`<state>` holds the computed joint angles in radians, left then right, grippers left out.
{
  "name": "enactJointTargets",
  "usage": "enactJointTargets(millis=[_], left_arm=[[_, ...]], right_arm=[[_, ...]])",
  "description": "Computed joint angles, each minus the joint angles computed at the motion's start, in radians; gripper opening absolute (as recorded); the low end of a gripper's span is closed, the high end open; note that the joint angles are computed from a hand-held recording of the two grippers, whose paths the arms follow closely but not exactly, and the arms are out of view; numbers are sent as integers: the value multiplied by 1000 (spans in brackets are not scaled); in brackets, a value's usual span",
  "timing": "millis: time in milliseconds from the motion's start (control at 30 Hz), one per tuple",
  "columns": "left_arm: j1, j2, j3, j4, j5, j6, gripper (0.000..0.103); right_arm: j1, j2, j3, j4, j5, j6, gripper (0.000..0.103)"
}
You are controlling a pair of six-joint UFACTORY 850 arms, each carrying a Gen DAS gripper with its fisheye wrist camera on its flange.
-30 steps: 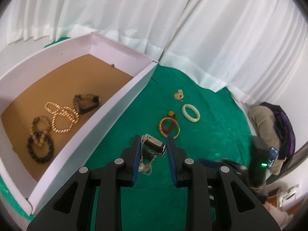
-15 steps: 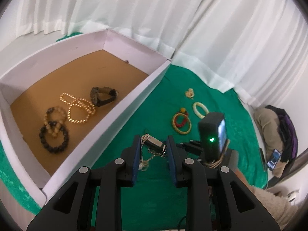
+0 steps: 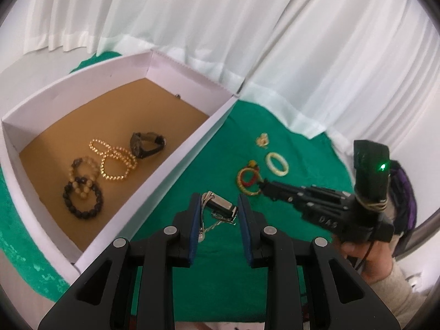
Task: Organize jewelry
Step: 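Carry pendant and charm into the white box and open both tools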
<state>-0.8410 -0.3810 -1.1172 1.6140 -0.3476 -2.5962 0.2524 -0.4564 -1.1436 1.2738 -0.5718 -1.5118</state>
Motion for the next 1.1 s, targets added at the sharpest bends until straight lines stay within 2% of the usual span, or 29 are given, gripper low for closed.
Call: enactJointTargets(millis=[167, 300, 467, 767, 967, 1100], left_arm=[[4, 73, 25, 17, -8, 10, 25], [10, 128, 35, -42, -58, 107, 25], [35, 168, 52, -133, -136, 226, 25], [153, 155, 97, -237, -195, 306, 25], [253, 90, 116, -302, -145, 337, 25], [296, 13, 89, -392, -130, 441, 25]], right_arm=[[-5, 42, -35, 24, -79, -2, 11], [17, 39, -89, 25, -109, 5, 11], [57, -16, -185, 30, -118, 23, 11], [130, -206, -441, -122, -57, 198, 11], [147, -387, -650, -342, -43, 429, 11], [155, -484, -758, -479, -40, 567, 11]])
